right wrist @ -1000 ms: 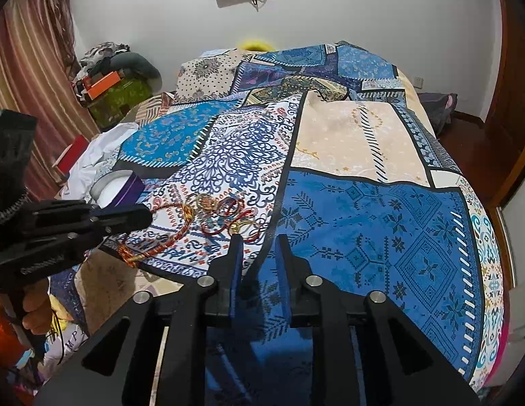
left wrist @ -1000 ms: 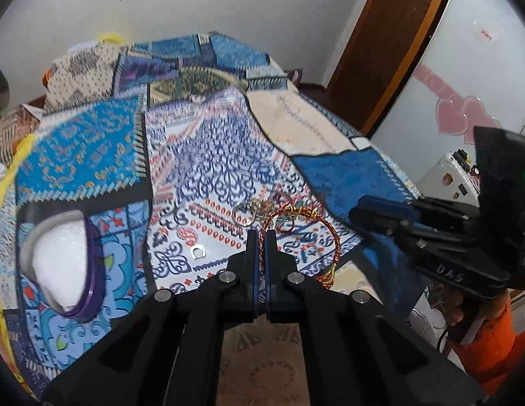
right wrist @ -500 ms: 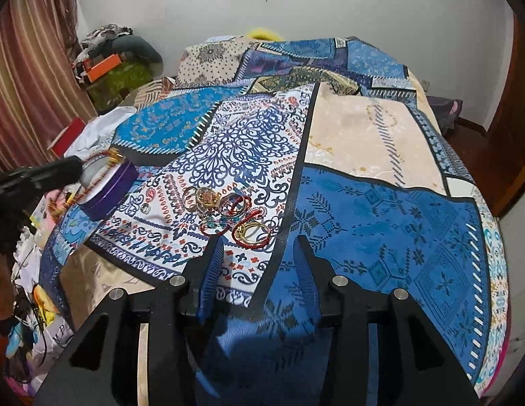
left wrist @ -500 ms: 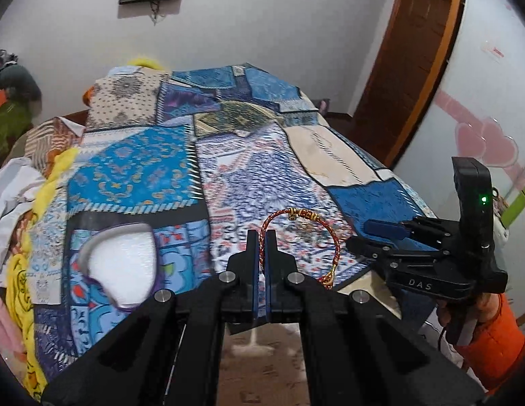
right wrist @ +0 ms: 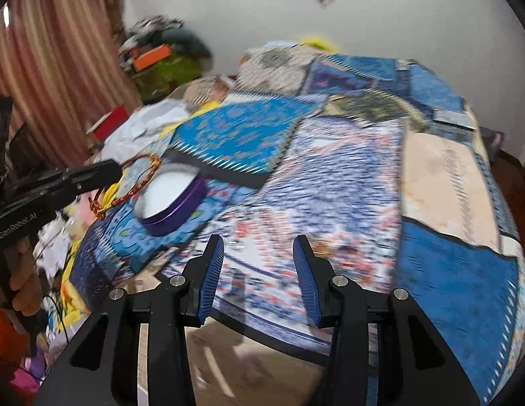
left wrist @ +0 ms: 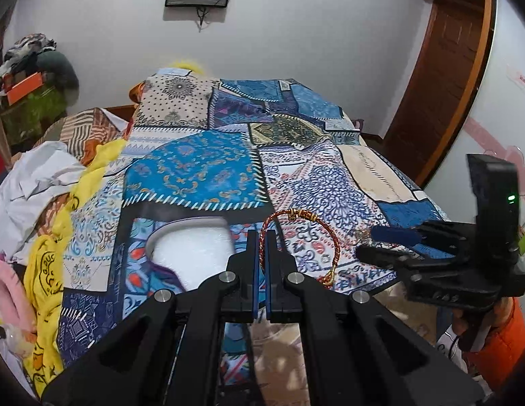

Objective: Organize jewelry
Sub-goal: 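Lift the red-and-gold bracelet with the left gripper toward the heart-shaped box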

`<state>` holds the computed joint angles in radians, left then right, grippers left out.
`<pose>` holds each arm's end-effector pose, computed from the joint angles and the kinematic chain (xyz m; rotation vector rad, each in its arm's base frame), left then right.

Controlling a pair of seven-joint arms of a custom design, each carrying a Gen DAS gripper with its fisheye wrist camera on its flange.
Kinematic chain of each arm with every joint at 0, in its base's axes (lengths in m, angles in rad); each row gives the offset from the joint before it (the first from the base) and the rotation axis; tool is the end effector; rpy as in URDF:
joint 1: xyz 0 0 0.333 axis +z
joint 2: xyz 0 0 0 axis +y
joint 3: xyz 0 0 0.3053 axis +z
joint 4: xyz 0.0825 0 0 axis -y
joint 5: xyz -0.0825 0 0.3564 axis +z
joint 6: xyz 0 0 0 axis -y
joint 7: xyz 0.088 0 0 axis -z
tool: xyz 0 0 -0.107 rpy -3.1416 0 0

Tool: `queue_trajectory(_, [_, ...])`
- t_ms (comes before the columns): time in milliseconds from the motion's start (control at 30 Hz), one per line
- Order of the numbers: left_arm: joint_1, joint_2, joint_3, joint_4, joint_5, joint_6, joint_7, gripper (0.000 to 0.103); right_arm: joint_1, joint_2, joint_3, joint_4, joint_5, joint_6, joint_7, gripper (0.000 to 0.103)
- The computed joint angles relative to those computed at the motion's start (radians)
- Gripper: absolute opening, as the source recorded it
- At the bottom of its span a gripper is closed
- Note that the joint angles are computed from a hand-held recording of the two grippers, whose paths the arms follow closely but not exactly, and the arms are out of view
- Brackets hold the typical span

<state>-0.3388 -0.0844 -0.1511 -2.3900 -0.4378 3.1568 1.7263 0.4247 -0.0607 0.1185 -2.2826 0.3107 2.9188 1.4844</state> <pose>0.4665 -0.2072 0.4558 -1.6305 2.0145 -1.0692 0.4646 0.2593 0.4643 -2.0134 1.4032 -0.2887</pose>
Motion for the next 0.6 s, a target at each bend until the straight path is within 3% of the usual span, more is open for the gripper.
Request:
queue_trajectory(133, [-0.060, -0.006, 0.052, -0.012, -0.140, 0.007, 0.127, 0.001, -0.004, 0.074, 0.015, 0.077, -0.090, -0.074, 0.054, 0.023])
queue_trajectory(300, [-0.120, -0.002, 0.095, 0.005, -0.398, -0.002, 0.354, 0.001, -0.005, 0.115, 0.014, 0.119, -0.231, -0.129, 0.154, 0.019])
queue_trajectory(400, [-0.107, 0.005, 0.081, 0.018, -0.491, -0.014, 0.433, 0.001, -0.003, 0.119, 0.010, 0.123, -0.307, -0.137, 0.210, 0.011])
queue_trajectory(600, [-0.063, -0.001, 0.031, 0.021, -0.623, -0.015, 0.543, 0.001, -0.004, 0.116, 0.011, 0.123, -0.370, -0.143, 0.252, 0.010])
